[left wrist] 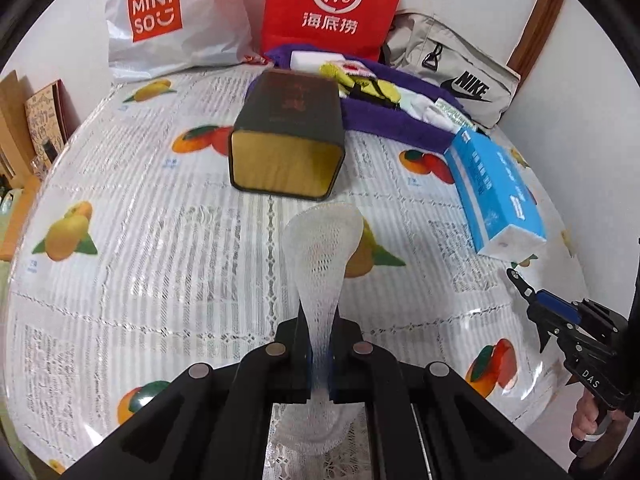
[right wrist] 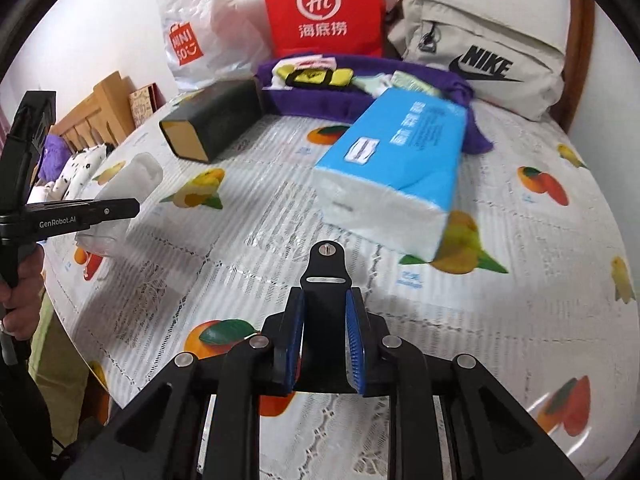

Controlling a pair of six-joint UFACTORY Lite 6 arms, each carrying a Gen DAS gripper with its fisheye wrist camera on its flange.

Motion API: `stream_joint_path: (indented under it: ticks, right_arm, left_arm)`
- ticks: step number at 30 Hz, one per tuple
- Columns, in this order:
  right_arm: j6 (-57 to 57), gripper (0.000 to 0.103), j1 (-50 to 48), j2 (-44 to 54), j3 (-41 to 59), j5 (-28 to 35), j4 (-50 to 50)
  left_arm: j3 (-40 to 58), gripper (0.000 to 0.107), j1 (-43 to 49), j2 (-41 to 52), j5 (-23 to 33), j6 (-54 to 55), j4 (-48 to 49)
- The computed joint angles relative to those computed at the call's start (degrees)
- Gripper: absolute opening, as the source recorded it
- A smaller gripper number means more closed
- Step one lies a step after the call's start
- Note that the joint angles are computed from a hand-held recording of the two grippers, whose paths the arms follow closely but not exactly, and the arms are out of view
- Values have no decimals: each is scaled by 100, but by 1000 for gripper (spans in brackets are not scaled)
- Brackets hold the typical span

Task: Organize soft objects
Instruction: 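Carry the mesh bag and black strap in both tools to the purple towel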

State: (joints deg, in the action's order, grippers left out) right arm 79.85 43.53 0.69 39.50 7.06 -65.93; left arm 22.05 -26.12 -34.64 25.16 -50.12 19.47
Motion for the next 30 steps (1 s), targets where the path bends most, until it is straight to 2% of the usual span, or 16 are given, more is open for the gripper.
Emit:
stream_joint_path:
  ticks: [12,16,24,30]
  right_arm:
    - [-3890,21,-352,-662,346,288,3639]
    - [-4506,21,-474,-643,643,390,4134]
    - [-5974,21,-831,-250,1536,521,5356]
    - [-7216,21,-1169,332,2391,640,6325]
  left_arm:
    - [1064,5,322,253,422,719,-435]
    - [1539,5,608,602,399,1421,-953]
    - [2583,5,727,1379,554,1626,-885]
    - [3253,5,1082,2041,507,2042,-1210]
